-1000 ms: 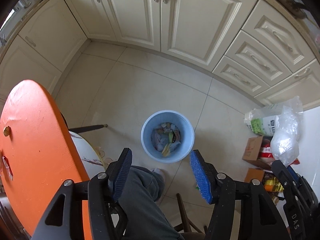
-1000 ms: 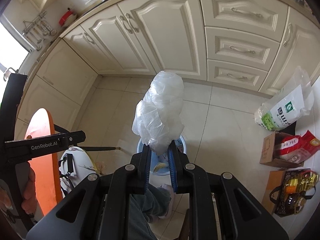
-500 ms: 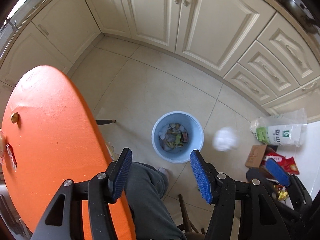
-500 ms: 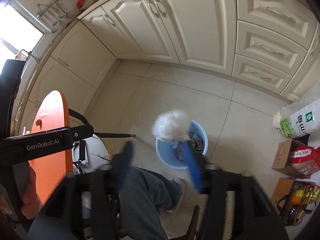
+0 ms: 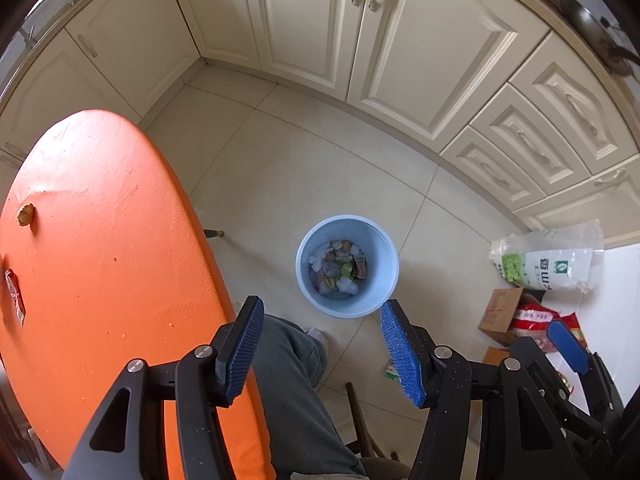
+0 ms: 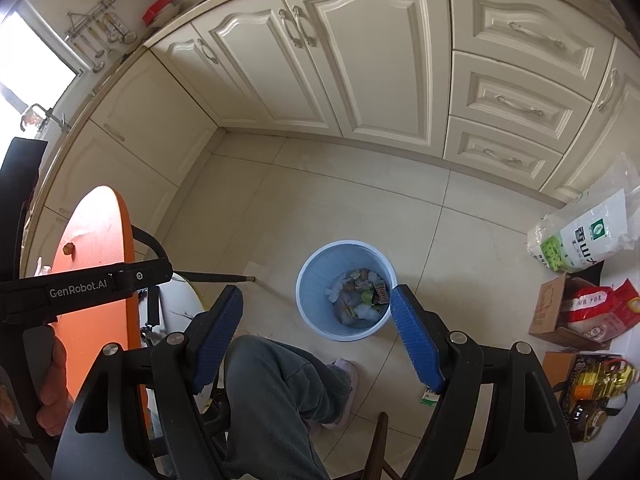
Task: Collect trash
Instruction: 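Move both open tools back over the orange table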
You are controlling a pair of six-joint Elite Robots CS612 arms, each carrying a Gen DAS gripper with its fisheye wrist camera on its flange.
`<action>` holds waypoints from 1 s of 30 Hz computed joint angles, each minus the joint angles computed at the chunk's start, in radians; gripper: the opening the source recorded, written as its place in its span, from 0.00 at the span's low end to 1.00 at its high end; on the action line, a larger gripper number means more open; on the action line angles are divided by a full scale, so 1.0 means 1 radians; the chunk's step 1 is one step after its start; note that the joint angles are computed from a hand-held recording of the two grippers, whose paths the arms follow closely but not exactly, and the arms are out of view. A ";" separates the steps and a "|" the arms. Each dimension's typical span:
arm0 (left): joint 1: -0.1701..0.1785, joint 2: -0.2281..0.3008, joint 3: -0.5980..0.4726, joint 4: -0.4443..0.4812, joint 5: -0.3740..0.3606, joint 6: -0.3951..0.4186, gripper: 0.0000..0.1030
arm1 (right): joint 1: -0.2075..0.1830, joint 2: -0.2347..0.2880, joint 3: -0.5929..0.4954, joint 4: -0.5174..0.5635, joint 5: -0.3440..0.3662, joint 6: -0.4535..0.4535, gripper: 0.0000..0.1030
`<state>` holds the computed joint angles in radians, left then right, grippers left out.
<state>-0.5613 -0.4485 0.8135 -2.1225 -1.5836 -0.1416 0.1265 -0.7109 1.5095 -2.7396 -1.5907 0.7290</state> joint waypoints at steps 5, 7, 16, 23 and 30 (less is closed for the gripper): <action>0.011 -0.047 0.077 -0.060 -0.006 0.002 0.55 | 0.015 -0.009 -0.004 -0.001 -0.018 -0.009 0.76; 0.019 -0.071 0.119 -0.093 -0.006 -0.005 0.55 | 0.023 -0.009 -0.012 0.000 -0.022 -0.017 0.76; 0.060 -0.167 0.271 -0.183 -0.030 -0.038 0.55 | 0.063 0.017 -0.097 0.052 -0.021 -0.057 0.76; 0.112 -0.228 0.357 -0.230 -0.033 -0.071 0.55 | 0.100 0.055 -0.195 0.101 -0.015 -0.110 0.76; 0.178 -0.286 0.443 -0.282 -0.033 -0.126 0.56 | 0.142 0.124 -0.344 0.169 0.013 -0.167 0.77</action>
<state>-0.3836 -0.7344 1.2565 -2.4046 -1.6162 -0.2675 0.2689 -0.5869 1.1651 -2.5705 -1.5777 0.5621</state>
